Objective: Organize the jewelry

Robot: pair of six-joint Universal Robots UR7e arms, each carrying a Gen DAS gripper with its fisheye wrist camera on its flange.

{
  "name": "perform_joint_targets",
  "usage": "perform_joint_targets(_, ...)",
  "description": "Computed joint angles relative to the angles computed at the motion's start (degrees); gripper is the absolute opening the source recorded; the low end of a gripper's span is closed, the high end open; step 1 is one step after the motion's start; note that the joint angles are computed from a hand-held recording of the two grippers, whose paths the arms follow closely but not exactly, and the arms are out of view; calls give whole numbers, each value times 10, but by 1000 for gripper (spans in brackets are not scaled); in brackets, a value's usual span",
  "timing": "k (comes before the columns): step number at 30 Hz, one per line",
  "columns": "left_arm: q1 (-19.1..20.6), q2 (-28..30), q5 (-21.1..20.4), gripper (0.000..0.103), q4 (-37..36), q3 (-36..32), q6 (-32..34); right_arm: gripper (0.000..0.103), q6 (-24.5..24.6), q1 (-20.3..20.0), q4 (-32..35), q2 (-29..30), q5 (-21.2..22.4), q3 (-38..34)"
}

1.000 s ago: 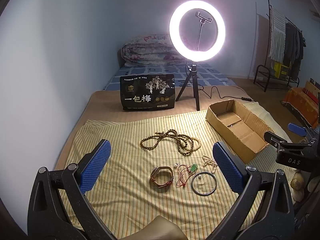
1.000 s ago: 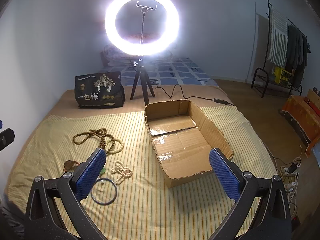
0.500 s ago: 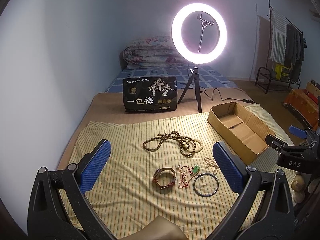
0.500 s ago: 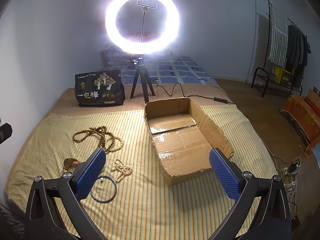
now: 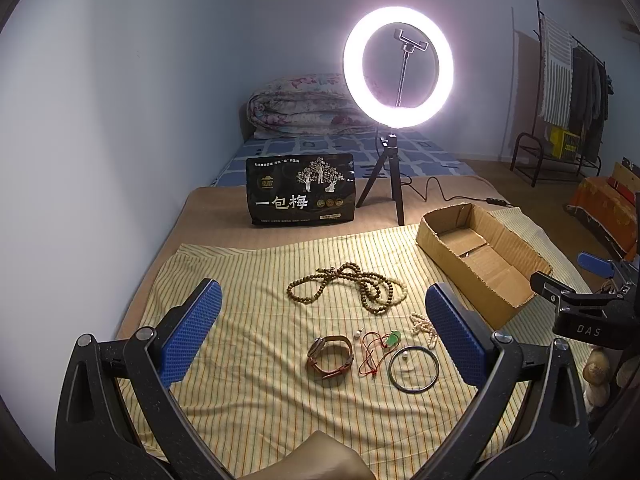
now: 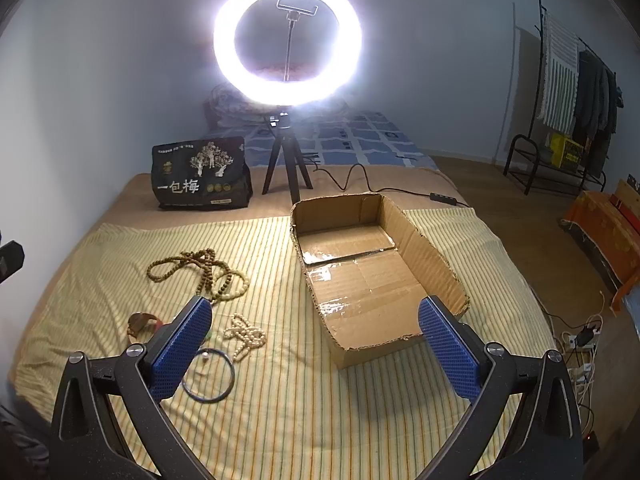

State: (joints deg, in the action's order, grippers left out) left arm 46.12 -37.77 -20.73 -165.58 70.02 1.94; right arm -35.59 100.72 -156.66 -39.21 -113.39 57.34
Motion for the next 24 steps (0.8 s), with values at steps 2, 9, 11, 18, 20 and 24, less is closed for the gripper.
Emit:
perform_joint_targets(2,0,0,0,103,0,0,0,103,0,0,1,0,0,0)
perform_joint_targets(9,0,0,0,103,0,1,0,103,0,0,0,-1,0,2)
perform_joint_targets(11,0,0,0,103,1,0,0,103,-1,0,2,-1,0,0)
perform_joint_targets(18,0,0,0,103,-2,1,1,103,3,0,9,0,-2,0)
perform_joint_targets(20,0,0,0,103,-2,1,2,103,4,0,13,1,-3,-3)
perform_joint_targets(24,0,-2,0,103,3,4,-6,103,5,0,17,1,-4,-5)
